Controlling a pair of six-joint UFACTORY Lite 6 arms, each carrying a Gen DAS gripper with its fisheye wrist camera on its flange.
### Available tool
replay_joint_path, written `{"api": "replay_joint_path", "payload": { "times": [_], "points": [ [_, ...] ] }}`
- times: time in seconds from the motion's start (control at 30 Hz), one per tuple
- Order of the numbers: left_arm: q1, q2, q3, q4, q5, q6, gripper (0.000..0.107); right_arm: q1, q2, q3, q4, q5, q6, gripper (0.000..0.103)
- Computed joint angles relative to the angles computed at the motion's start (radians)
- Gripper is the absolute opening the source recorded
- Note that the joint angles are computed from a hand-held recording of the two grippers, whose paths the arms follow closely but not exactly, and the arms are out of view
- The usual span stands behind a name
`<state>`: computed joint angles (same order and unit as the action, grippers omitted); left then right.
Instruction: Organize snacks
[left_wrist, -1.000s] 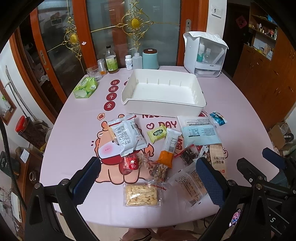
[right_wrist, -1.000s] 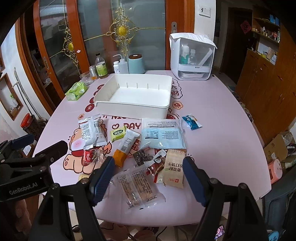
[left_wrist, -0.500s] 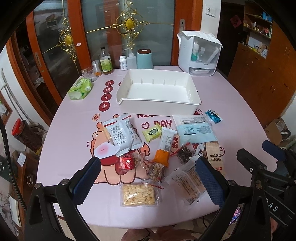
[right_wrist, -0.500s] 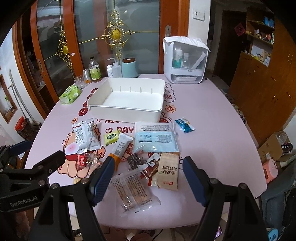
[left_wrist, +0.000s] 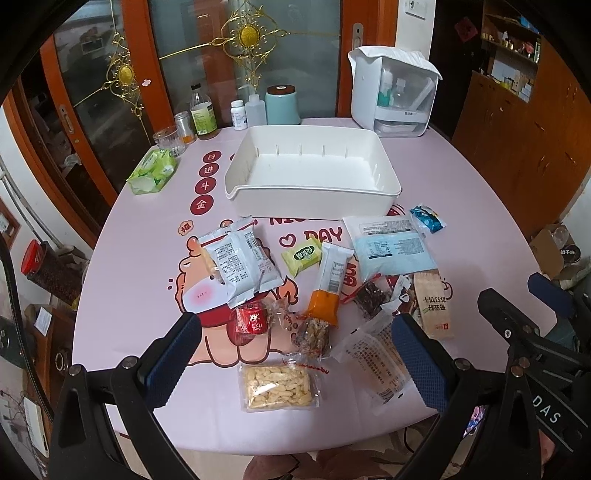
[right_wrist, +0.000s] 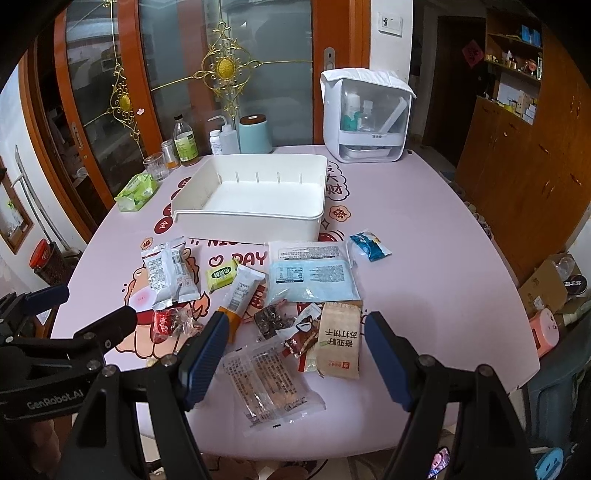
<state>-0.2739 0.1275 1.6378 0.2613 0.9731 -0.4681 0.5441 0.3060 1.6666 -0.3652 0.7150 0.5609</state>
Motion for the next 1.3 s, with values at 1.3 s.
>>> {"api": "replay_joint_path", "payload": {
  "times": [1.3],
  "points": [
    [0.251,-0.102,-0.309,-0.233,-0.188,0.421,0.102,-0.085,0.121,-0.063,0.429,-0.094,-0.451,0.077]
  ]
}}
